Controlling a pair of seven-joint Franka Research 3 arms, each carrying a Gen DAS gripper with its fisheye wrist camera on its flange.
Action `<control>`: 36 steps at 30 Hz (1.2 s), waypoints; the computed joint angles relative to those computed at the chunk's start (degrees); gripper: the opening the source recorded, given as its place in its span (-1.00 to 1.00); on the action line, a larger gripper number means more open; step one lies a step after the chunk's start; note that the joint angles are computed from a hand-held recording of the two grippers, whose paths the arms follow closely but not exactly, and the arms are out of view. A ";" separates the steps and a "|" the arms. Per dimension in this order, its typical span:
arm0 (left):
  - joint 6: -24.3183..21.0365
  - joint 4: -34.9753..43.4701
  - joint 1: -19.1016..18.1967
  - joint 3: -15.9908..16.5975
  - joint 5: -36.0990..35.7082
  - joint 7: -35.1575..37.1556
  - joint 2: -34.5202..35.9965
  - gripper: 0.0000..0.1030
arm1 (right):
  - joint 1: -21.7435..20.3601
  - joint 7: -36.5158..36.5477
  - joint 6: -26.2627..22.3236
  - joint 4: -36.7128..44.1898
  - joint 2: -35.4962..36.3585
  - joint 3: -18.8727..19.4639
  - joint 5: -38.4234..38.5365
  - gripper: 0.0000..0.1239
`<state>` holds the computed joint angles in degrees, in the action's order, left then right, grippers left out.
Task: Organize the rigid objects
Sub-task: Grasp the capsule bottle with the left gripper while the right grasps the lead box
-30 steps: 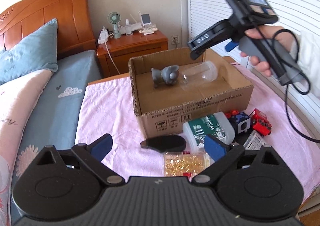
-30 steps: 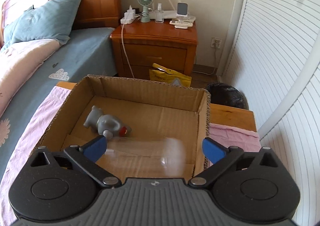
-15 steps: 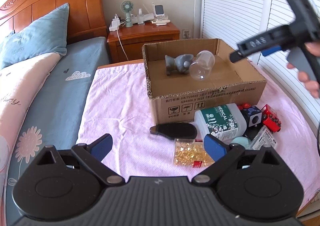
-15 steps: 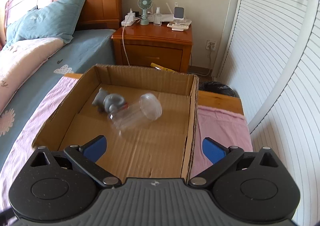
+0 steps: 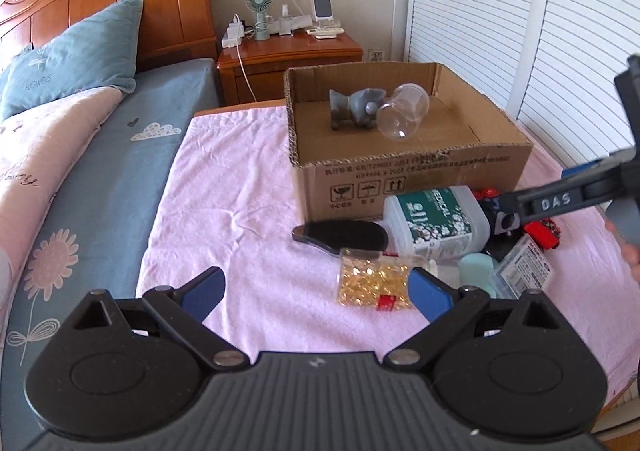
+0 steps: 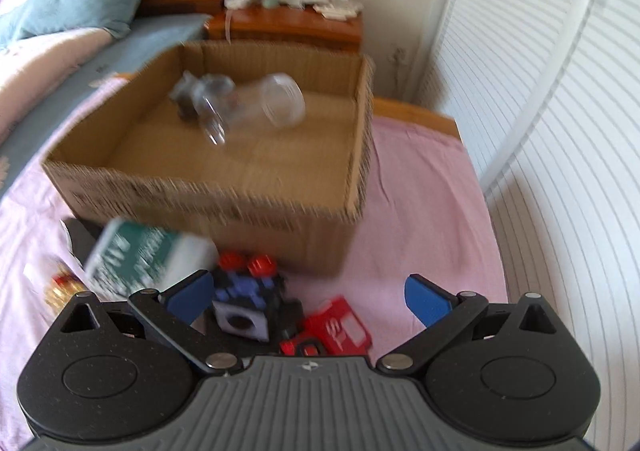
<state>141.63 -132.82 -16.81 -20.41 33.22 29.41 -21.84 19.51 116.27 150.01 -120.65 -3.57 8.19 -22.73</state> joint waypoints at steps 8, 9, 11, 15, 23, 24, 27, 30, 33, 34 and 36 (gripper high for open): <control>0.59 -0.53 -0.40 0.17 -0.60 -0.03 0.10 0.89 | -0.65 1.55 1.19 -4.38 -1.53 -0.18 4.83 0.66; 0.62 -0.70 -0.49 0.19 -0.77 0.01 -0.02 0.89 | -0.70 1.89 1.13 -5.27 -2.14 -0.01 4.73 0.66; 0.78 -0.87 -0.60 0.23 -1.01 0.21 -0.05 0.89 | -0.98 2.32 1.52 -6.41 -2.83 0.27 4.38 0.66; 1.02 -1.24 -0.69 0.23 -1.32 0.43 -0.34 0.89 | -1.29 1.47 1.08 -8.58 -4.74 0.56 5.92 0.66; 2.59 -1.94 -0.90 0.64 -2.18 1.76 -0.19 0.89 | 0.00 -10.03 5.54 -17.13 -11.92 -0.81 16.95 0.66; 3.11 -2.14 -0.93 0.69 -2.30 1.89 -0.13 0.89 | 0.70 -12.85 5.72 -18.14 -13.01 -1.17 19.39 0.66; 5.22 -2.63 -1.46 1.36 -3.69 3.20 0.43 0.89 | 2.32 -20.27 5.50 -20.31 -15.10 -1.26 24.66 0.66; 7.55 -3.09 -2.23 2.24 -5.96 5.48 1.36 0.89 | 2.02 -22.63 5.71 -21.97 -16.05 0.53 25.84 0.66; 9.58 -3.19 -2.59 2.66 -8.04 7.14 2.82 0.89 | -0.46 -21.01 8.35 -23.72 -16.25 3.96 22.38 0.66; 10.12 -3.13 -2.44 2.58 -8.27 7.27 3.41 0.89 | -0.58 -21.15 10.05 -24.56 -16.45 4.22 21.84 0.66; 10.87 -2.88 -2.32 2.56 -8.81 7.73 4.74 0.89 | -0.24 -21.68 11.69 -25.33 -16.57 4.01 22.41 0.66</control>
<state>152.49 -135.70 -19.13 -17.85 24.40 37.14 -17.10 19.27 94.59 161.70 -145.98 -20.14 12.21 -0.32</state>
